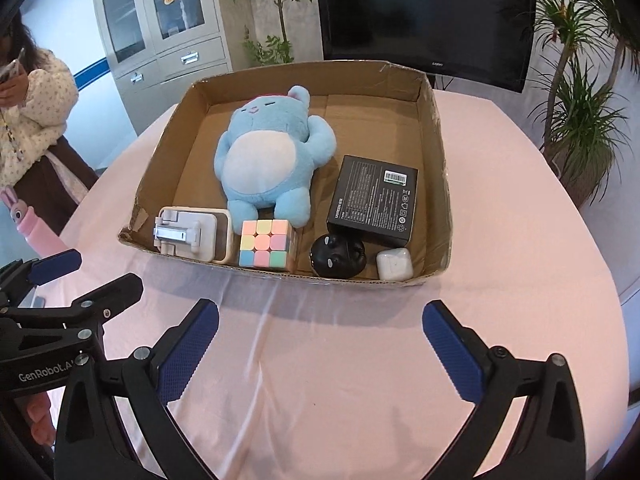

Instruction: Organize objects

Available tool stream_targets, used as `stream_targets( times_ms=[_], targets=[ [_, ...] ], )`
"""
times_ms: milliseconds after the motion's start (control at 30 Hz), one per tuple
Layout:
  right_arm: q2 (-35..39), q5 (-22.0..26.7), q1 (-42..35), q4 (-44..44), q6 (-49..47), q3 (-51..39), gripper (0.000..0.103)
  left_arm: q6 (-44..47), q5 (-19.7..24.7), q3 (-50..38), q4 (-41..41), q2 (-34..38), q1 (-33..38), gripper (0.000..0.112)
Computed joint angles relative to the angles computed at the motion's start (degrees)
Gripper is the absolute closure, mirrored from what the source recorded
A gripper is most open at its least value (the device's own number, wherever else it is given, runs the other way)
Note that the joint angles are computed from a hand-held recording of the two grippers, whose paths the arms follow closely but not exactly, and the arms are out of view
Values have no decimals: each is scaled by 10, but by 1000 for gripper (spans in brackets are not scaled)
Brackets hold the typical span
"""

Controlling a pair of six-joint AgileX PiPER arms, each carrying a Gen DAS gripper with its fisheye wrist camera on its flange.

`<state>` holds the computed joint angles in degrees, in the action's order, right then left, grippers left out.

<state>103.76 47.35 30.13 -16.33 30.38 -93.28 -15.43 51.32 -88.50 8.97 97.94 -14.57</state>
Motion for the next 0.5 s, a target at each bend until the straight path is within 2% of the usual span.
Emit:
stream_targets(
  times_ms=[167, 333, 433, 500],
  targets=[
    [-11, -23, 1, -6, 8, 36, 1, -5, -5, 8, 5, 8, -5, 17],
    [-15, -58, -7, -1, 22, 83, 1, -30, -44, 56, 29, 10, -17, 14],
    [-14, -89, -5, -16, 72, 131, 1, -58, -73, 99, 47, 20, -24, 14],
    [-7, -108, -1, -40, 124, 170, 1, -47, -97, 133, 22, 28, -17, 14]
  ],
)
